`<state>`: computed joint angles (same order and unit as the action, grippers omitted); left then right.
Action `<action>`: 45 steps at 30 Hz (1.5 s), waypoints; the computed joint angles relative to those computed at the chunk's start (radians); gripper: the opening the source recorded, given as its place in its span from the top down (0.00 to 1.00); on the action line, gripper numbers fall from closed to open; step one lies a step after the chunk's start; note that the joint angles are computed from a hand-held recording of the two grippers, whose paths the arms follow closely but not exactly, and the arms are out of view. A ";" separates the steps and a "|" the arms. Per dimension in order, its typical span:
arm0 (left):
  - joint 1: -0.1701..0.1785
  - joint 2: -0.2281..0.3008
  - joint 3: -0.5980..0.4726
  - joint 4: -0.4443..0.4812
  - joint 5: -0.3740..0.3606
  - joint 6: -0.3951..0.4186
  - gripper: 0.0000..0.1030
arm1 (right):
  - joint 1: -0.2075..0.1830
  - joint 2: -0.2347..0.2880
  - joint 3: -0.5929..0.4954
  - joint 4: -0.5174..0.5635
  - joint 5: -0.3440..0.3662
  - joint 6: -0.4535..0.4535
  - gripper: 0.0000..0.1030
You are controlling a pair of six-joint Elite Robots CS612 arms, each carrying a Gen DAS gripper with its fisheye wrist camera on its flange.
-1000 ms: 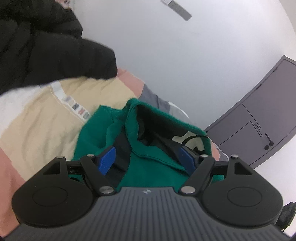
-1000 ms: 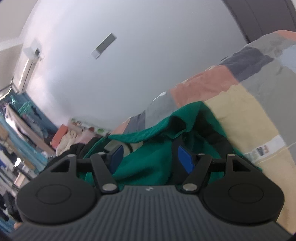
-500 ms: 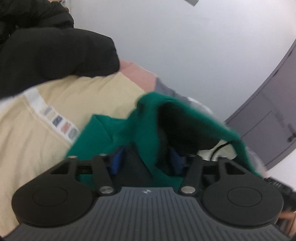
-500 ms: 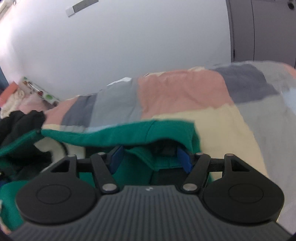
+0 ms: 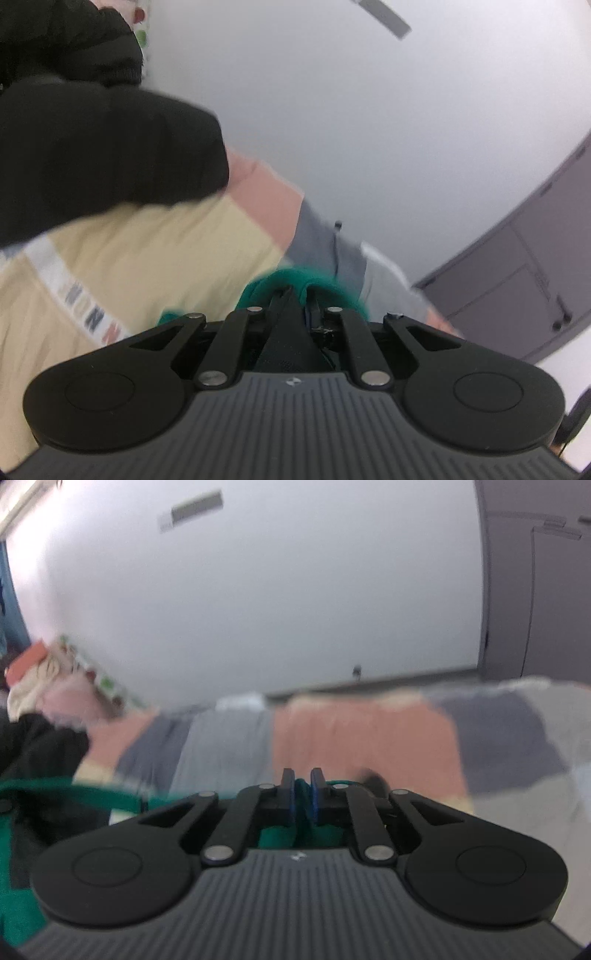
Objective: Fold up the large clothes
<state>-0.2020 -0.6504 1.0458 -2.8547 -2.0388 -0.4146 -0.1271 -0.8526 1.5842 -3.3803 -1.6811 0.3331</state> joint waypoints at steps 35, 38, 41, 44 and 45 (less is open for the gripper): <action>-0.001 0.064 -0.066 0.081 0.064 0.259 0.24 | -0.055 0.055 0.039 -0.110 0.169 0.209 0.37; -0.005 0.052 -0.043 0.132 0.112 0.269 0.24 | -0.022 0.038 0.013 0.094 0.062 0.135 0.37; -0.006 0.054 -0.032 0.124 0.085 0.273 0.26 | -0.022 0.041 0.001 0.156 0.120 0.160 0.55; -0.022 0.050 -0.031 0.171 0.138 0.340 0.43 | -0.002 0.043 -0.013 0.151 0.070 0.081 0.85; -0.027 0.047 -0.035 0.207 0.164 0.360 0.56 | 0.000 0.044 -0.016 0.133 0.065 0.063 0.88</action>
<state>-0.2295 -0.6035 1.0111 -2.6476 -1.8750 -0.0549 -0.1272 -0.8087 1.5687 -3.2476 -1.6162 0.3964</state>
